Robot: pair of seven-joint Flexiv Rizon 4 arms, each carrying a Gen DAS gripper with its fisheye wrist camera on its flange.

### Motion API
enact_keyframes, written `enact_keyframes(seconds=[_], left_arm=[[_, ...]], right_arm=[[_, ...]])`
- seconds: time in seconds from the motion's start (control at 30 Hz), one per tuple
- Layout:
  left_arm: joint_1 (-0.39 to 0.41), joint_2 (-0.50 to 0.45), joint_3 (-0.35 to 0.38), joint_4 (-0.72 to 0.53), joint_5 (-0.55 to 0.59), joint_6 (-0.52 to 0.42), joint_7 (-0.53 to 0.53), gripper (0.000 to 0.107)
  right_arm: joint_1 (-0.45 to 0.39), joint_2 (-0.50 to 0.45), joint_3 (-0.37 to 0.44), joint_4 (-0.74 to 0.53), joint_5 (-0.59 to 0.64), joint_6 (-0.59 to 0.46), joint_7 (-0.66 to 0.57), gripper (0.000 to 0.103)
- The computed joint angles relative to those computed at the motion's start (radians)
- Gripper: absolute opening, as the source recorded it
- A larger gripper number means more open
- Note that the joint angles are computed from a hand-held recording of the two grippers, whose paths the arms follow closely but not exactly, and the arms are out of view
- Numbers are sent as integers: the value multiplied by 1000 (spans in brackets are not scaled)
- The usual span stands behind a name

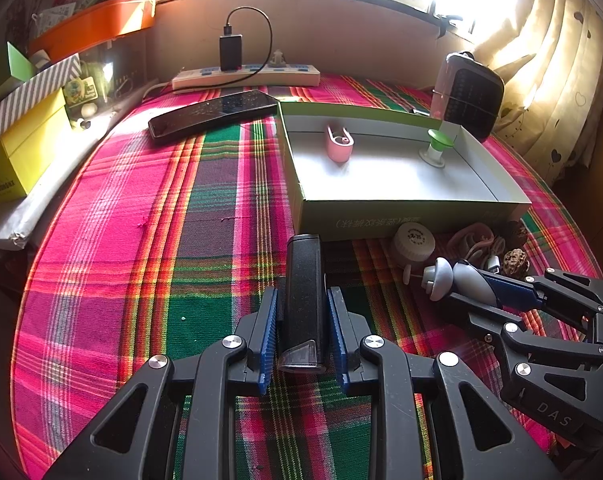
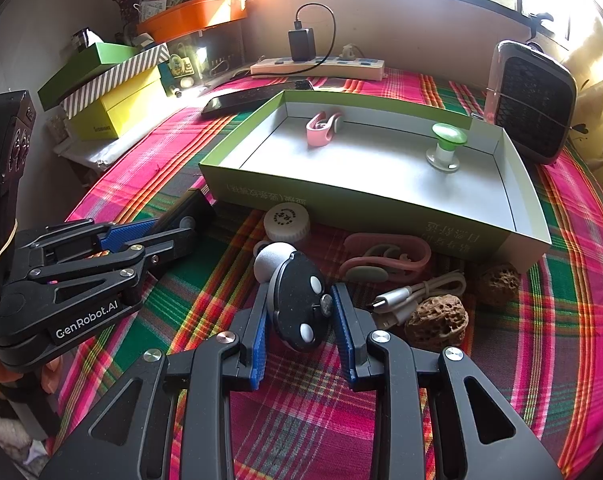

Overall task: Organize objects
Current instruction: 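Grasp the black dotted puck with the right gripper, then carry the flashlight and black puck over the box with both grippers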

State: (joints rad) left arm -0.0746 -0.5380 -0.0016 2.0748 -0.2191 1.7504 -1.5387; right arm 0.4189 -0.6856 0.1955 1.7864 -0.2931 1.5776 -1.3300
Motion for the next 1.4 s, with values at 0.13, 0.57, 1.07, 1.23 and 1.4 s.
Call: enact_keyframes(seconds=[0.13, 0.57, 1.07, 1.23, 1.4], left_arm=[[-6, 2, 6, -5, 0, -12, 2, 22], [-46, 14, 41, -5, 2, -19, -7, 21], [-78, 40, 66, 10, 2, 5, -5, 21], [-80, 42, 65, 18, 0, 11, -4, 21], [-95, 37, 79, 20, -6, -4, -5, 21]], right_arm=[[-4, 1, 4, 3, 2, 6, -4, 29], [0, 13, -3, 18, 3, 32, -1, 29], [-1, 37, -16, 46, -3, 84, 5, 29], [-2, 41, -16, 55, -5, 94, 8, 29], [-8, 41, -9, 59, -6, 97, 10, 29]])
